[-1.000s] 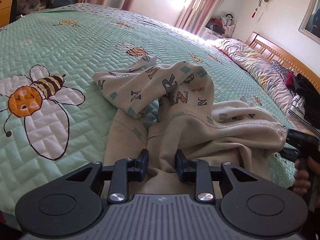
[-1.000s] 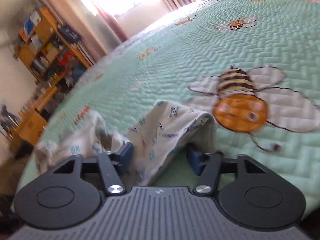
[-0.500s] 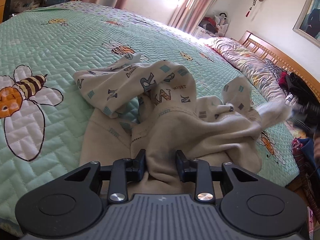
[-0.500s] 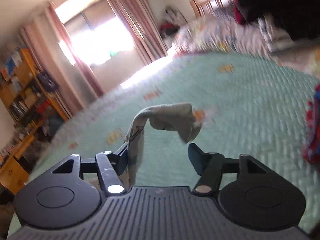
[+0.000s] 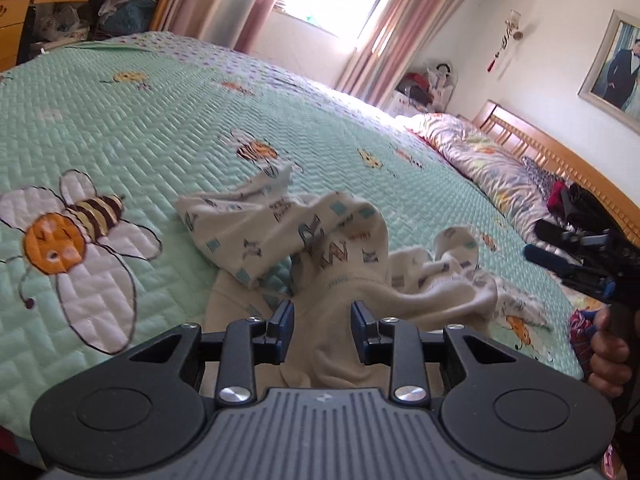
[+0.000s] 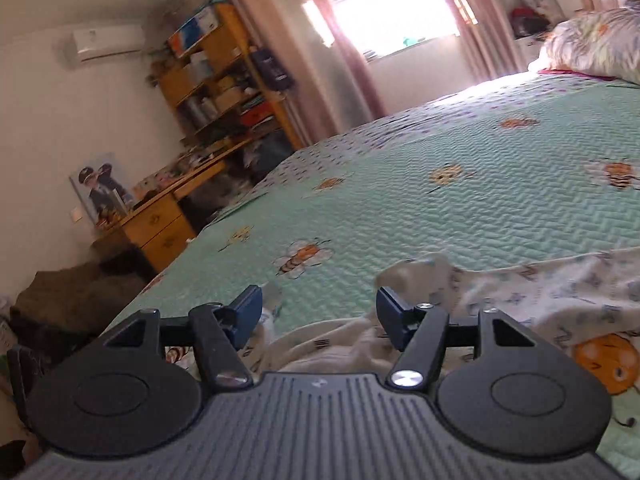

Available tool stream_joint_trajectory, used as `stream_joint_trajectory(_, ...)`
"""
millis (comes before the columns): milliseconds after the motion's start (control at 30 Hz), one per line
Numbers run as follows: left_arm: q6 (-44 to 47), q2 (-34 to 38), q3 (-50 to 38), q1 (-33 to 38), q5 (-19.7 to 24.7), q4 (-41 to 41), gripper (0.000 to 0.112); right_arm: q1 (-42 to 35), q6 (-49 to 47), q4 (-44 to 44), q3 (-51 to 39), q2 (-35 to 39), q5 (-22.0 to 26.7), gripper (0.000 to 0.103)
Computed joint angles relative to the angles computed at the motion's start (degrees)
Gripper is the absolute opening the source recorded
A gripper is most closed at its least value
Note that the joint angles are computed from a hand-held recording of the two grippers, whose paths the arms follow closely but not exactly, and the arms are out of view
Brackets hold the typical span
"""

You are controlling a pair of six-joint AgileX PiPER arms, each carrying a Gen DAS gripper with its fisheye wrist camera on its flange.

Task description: Fold clothes

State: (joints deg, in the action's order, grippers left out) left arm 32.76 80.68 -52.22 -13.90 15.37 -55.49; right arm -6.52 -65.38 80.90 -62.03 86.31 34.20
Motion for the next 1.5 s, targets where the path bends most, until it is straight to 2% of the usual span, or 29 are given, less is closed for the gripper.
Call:
stream_joint_trajectory(33,0.23,-0.91,0.7,0.58,0.14,-0.34,0.033,1.53,0.5,-0.3,-0.07,0.26,-1.4,0.065)
stream_joint_trajectory(133,2.84,-3.06,2.85,2.7,1.23,-2.8,0.035,2.03,3.51,-0.74,1.59,0.22,-0.86,0.065)
stream_joint_trajectory(233,3.39,-4.16,4.24,3.55,1.42,-3.77,0.045,2.07,10.25,-6.08,4.89,-2.81,-2.25,0.065)
stream_joint_trajectory(300,1.55,-4.69,4.55,3.16,1.17,-2.37,0.064,1.7,13.43,-8.97,7.26,-5.25,-3.23,0.065)
stream_joint_trajectory(400,-3.09,-5.51,4.27,1.87,0.71,2.14,0.089,-0.72,13.05,-7.53,10.53,-8.42,-2.0,0.065)
stream_joint_trajectory(500,-7.29,-5.08,2.12,0.38,0.74,5.87,0.097,-2.68,12.24,-7.28,11.81,-9.52,-0.85,0.066)
stream_joint_trajectory(600,-7.11,-1.39,-3.29,0.12,4.48,4.15,0.099,-3.82,9.94,-5.18,12.42,-8.77,0.59,0.066)
stream_joint_trajectory(667,-0.92,3.32,-7.87,1.06,8.05,-4.24,0.099,-4.26,8.88,-3.96,12.17,-8.02,1.77,0.066)
stream_joint_trajectory(733,0.7,9.83,-13.76,2.28,11.49,-8.44,0.099,-5.2,5.55,-0.82,12.36,-7.21,3.32,0.066)
stream_joint_trajectory(767,-1.6,13.7,-17.53,2.53,12.76,-7.39,0.098,-5.68,3.92,0.85,12.58,-6.79,3.99,0.066)
stream_joint_trajectory(833,-11.04,20.61,-24.87,2.44,14.58,0.4,0.093,-6.72,1.2,4.17,12.98,-5.72,5.53,0.066)
stream_joint_trajectory(900,-20.19,27.27,-32.23,2.71,18.01,7.76,0.081,-7.91,-0.49,7.25,12.87,-3.76,8.0,0.066)
stream_joint_trajectory(933,-21.34,29.94,-34.85,2.96,19.41,8.14,0.078,-8.4,-1.63,8.64,12.63,-2.67,9.29,0.066)
stream_joint_trajectory(967,-20.19,31.55,-36.12,2.99,19.74,6.85,0.071,-8.69,-3.12,9.91,11.86,-1.21,10.61,0.066)
stream_joint_trajectory(1000,-17.33,32.5,-36.62,2.94,19.44,4.71,0.048,-8.91,-4.57,11.06,10.9,0.35,11.93,0.066)
stream_joint_trajectory(1033,-15.95,33.36,-37.48,2.82,19.32,3.58,0.03,-8.66,-5.15,11.6,9.19,2.16,12.23,0.066)
stream_joint_trajectory(1067,-15.6,34.23,-38.57,2.87,19.19,3.02,0.019,-8.3,-5.4,11.9,7.23,4.03,12.26,0.066)
stream_joint_trajectory(1100,-15.46,34.89,-40.22,2.81,18.68,3.49,0.016,-7.95,-4.44,11.77,5.05,5.82,12.05,0.066)
stream_joint_trajectory(1167,-15.25,35.48,-44.15,2.33,16.48,5.96,0.014,-7.3,-1.56,11.02,0.4,9.37,11.54,0.066)
stream_joint_trajectory(1233,-14.92,35.02,-47.61,1.79,12.31,8.61,0.014,-6.92,-0.28,10.5,-2.67,10.78,11.34,0.066)
stream_joint_trajectory(1333,-12.08,32.08,-47.25,1.09,3.87,8.33,0.016,-6.75,-1.1,12.68,-4.74,11.07,11.5,0.066)
stream_joint_trajectory(1400,-16.62,29.88,-45.26,0.82,1.96,13.57,0.025,-6.99,-2.83,14.93,-3.44,9.65,12.35,0.066)
stream_joint_trajectory(1433,-17.3,28.53,-42.65,1.02,2.05,13.18,0.029,-7.1,-3.84,15.76,-2.32,8.58,12.74,0.066)
stream_joint_trajectory(1500,-18.97,25.0,-34.48,0.8,-0.29,13.9,0.051,-7.32,-5.3,16.58,0.17,6.33,13.46,0.066)
